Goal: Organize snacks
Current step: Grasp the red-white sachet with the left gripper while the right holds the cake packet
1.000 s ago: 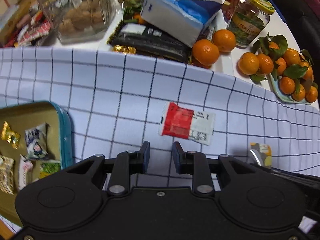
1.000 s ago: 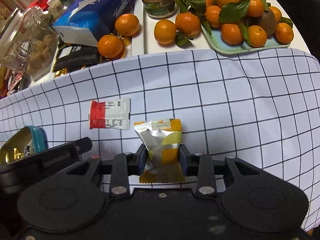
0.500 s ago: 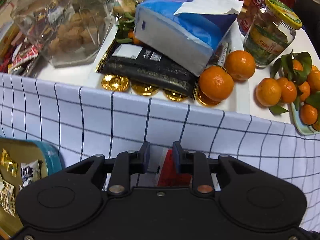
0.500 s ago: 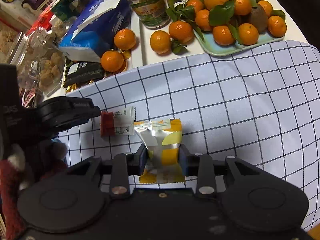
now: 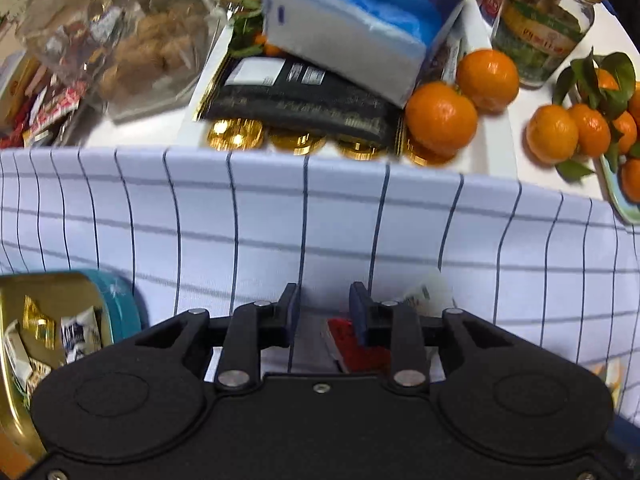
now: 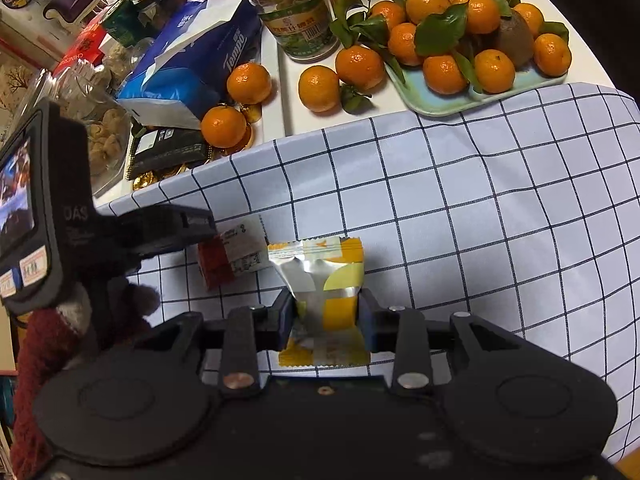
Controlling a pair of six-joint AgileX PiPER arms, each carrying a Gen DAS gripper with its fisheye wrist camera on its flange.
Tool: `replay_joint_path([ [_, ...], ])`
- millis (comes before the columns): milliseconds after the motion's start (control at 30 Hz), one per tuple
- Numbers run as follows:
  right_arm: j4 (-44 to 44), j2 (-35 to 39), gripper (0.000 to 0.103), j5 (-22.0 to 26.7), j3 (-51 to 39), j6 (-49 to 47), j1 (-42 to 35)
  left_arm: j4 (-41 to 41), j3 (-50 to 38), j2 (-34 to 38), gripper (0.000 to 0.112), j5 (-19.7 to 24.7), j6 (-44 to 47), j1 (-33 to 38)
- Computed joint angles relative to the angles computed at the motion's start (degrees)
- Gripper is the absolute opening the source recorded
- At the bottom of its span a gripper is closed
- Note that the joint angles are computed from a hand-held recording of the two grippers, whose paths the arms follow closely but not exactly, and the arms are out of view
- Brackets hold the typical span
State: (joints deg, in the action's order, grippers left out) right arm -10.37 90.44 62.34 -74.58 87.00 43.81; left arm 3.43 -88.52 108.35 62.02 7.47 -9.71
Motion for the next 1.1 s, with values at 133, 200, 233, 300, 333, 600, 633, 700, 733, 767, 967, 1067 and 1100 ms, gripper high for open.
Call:
replay_joint_path([
  [133,-0.71,-0.81,0.036,0.29,0.39,0.88,0.19,-1.30,6.23,-4.55,0.040,0.31,4.66,2.34],
  [200,-0.95,-1.01,0.036,0.58,0.52,1.21,0.33,-1.75,9.17,-6.78,0.040,0.27,7.01,3.14],
  [233,-1.01,-1.02,0.036,0.75,0.52,1.42,0.40,-2.37,9.90,-7.42,0.039,0.79,7.87,3.72],
  [300,-0.99,-1.07,0.036,0.90,0.77,1.70,0.40,-5.16,10.33,-8.32,0.039,1.90,8.53,5.90],
  [333,-1.05,-1.13,0.036,1.03,0.89,1.90,0.44,-6.76,10.07,-8.60,0.039,2.27,8.34,7.00],
  [600,-2.05,-1.32,0.036,2.63,1.67,2.72,0.46,-15.64,12.06,-11.47,0.040,-2.52,11.15,7.90],
  [633,-2.01,-1.13,0.036,2.81,1.74,2.42,0.40,-15.74,11.64,-10.82,0.040,-2.05,11.06,6.96],
  [700,-1.74,-0.53,0.036,3.20,1.70,1.73,0.17,-15.67,9.62,-9.72,0.040,0.06,9.93,4.93],
  [733,-1.51,-0.24,0.036,3.38,1.71,1.46,0.05,-15.51,9.63,-9.72,0.040,0.05,9.88,4.34],
  [767,-1.28,-0.07,0.036,3.42,1.87,1.22,-0.14,-15.03,10.68,-10.17,0.042,-0.97,10.27,3.73],
  [967,-0.62,0.56,0.036,3.27,2.44,0.46,-1.18,-7.74,14.57,-12.62,0.045,-6.14,8.09,-0.57],
  [1067,-0.40,1.16,0.036,3.10,1.91,-0.11,-1.04,-8.01,14.36,-12.13,0.045,-5.96,7.56,-0.14],
  [1100,-0.37,1.34,0.036,3.06,1.62,-0.30,-0.88,-8.69,14.02,-11.78,0.044,-5.50,7.73,0.20],
])
